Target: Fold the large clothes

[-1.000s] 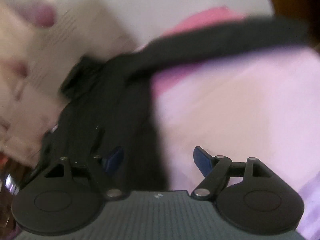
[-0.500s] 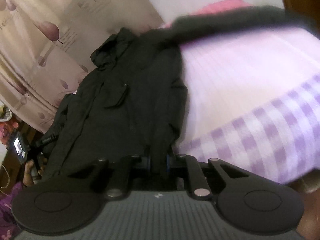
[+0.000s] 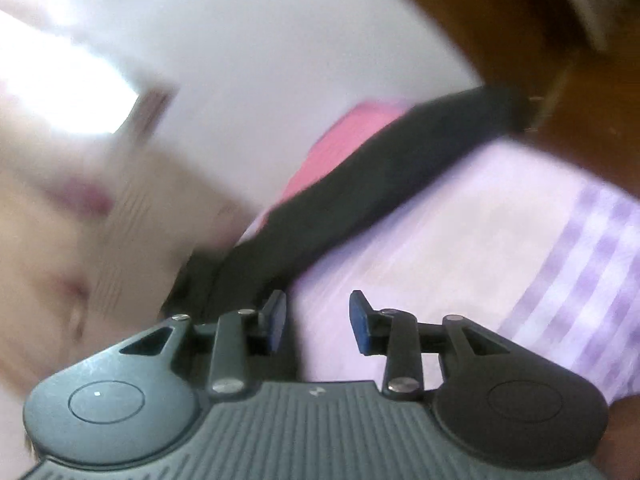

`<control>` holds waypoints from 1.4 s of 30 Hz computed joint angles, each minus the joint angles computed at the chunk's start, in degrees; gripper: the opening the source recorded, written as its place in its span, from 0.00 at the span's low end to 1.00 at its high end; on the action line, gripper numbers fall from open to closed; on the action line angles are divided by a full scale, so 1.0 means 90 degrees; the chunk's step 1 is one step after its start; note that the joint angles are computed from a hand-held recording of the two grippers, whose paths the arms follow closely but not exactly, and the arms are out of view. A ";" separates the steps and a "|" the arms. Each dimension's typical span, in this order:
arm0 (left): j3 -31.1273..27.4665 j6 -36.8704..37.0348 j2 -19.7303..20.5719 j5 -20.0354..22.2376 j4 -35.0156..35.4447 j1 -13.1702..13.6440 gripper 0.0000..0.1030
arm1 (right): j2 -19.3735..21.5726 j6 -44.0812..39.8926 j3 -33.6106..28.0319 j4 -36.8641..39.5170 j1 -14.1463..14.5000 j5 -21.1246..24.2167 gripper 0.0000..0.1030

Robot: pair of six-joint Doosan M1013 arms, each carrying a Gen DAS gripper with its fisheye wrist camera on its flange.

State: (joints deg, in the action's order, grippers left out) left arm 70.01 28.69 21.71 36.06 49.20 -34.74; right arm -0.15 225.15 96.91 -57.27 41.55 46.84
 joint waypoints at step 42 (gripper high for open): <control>0.0220 -0.1203 0.0213 -0.0454 -0.0380 0.0280 1.00 | 0.5444 -0.9626 -0.8482 0.2441 -0.0174 0.1019 0.07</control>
State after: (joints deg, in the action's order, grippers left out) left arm 71.99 17.86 23.63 31.97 45.78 -32.22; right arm 48.84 138.51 20.57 -35.30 39.98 56.01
